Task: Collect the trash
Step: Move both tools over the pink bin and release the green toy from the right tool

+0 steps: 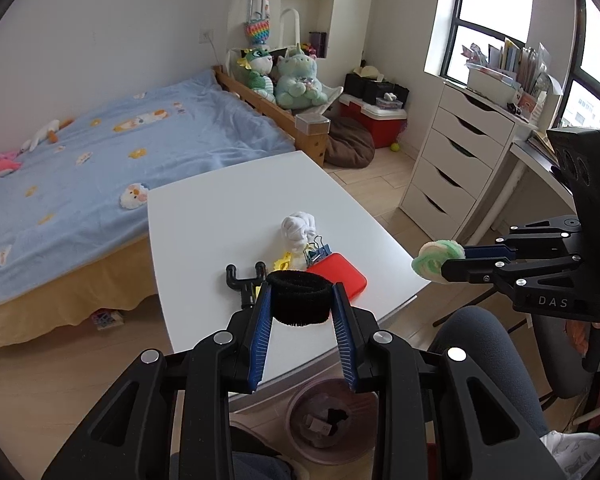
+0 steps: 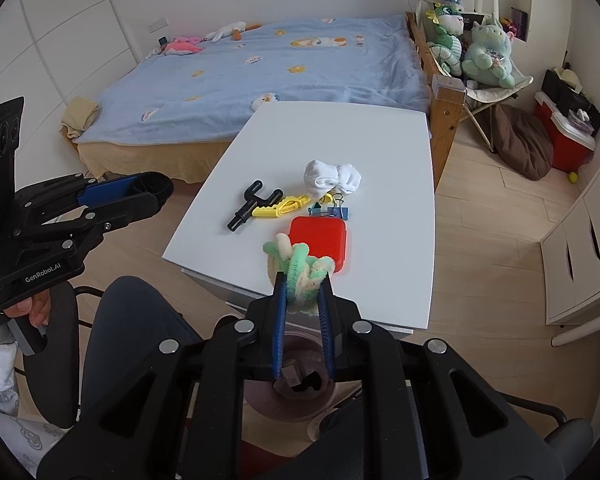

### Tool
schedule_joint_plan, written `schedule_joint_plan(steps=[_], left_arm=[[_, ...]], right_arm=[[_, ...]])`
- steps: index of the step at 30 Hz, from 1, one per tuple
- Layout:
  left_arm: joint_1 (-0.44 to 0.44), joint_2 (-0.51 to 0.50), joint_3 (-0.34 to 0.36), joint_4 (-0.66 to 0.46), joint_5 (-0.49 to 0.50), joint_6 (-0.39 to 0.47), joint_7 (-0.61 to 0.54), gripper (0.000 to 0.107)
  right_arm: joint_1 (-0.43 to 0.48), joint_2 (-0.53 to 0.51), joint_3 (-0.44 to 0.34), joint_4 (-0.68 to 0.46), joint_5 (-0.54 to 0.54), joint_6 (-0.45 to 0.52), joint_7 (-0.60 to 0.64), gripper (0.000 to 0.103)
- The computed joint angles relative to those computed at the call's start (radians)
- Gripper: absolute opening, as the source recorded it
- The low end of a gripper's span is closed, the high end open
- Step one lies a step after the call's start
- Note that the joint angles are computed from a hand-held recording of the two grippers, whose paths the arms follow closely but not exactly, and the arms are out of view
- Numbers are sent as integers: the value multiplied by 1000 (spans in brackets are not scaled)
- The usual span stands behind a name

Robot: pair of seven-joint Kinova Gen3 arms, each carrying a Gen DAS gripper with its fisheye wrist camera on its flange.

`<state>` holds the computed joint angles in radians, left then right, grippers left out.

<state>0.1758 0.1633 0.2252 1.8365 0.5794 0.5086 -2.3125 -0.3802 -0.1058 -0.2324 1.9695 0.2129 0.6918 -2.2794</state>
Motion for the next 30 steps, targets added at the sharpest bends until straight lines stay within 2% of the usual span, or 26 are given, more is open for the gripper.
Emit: schedule_joint_plan(steps=[13,22,26,27,28,29,30], left_arm=[[-1,-91,-35,159,127,9,-122,29],[5,-121,-72,201,149,22,-140,29],[8,-130,-78,203,158,24,-153,29],[9,-131,-80,203,160,24,-156,29],[10,-130,-81,203,163,25,-159,29],[11,-130,-81,202,164,24,-160,30],[12,-129,-81,205,164,22,-162,30]], right_arm=[[-30,-54,-40,61,-72,3,21,15],[-65,-32,-30,84,-153,-22,96,15],[-73,-27,-23,84,-183,-37,132,19],[-73,-26,-21,85,-189,-40,138,21],[-71,-24,-24,84,-185,-40,134,38],[-70,-24,-28,84,-178,-40,126,67],[-66,-27,-38,87,-158,-43,104,78]])
